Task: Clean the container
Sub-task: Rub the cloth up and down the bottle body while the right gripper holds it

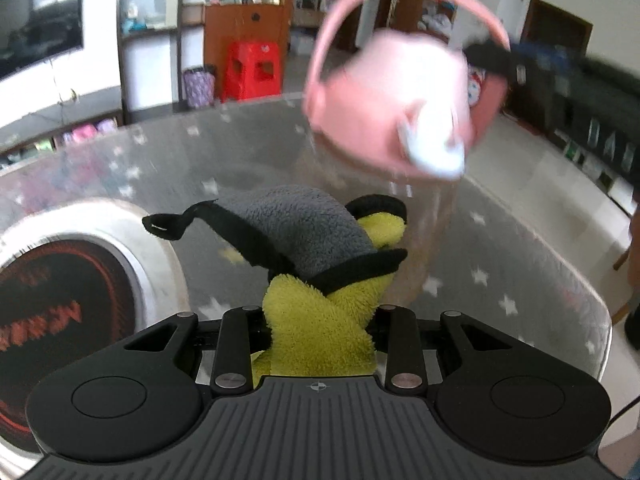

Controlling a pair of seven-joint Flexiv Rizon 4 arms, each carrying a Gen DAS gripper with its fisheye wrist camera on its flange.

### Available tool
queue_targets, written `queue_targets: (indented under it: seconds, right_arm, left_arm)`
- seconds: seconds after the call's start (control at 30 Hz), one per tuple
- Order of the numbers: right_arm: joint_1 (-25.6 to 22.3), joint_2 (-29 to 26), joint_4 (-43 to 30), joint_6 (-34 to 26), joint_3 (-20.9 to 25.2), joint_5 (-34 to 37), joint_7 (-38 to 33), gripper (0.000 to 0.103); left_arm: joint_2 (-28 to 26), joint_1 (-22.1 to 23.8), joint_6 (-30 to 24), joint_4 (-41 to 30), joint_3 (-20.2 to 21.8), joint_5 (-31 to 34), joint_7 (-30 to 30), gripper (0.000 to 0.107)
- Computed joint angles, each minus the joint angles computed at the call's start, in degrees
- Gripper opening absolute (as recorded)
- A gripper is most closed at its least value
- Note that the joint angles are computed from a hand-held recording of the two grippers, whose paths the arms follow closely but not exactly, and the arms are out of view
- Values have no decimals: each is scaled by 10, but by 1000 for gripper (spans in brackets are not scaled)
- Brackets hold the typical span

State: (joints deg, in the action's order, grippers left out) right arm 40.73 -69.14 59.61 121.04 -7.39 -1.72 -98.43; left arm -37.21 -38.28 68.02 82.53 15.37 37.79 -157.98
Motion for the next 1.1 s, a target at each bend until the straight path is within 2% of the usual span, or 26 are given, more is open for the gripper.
queue_targets:
  seconds: [0.17,0.37,0.43,0.57,1.1]
  right_arm:
    - [0,6,6,0,2,0,1,13]
    - [-4,13,19,7,6,-4,3,13]
    - [-3,13,21,8,4,0,1,19]
    - [-4,14,24,9,6,2,1,21]
    - [-18,22,47,9,20,-8,26,21]
  left_arm:
    - [6,-3,-26,-14,7,17,-3,32]
    - [-5,11,-32,-24,-12,12,11,32]
    - [-7,12,-30,-21,-14,10,12,32]
    - [-10,13,-22,-15,-13,4,14,32]
    - [-51,22,-6,-13,-20,-72,66,32]
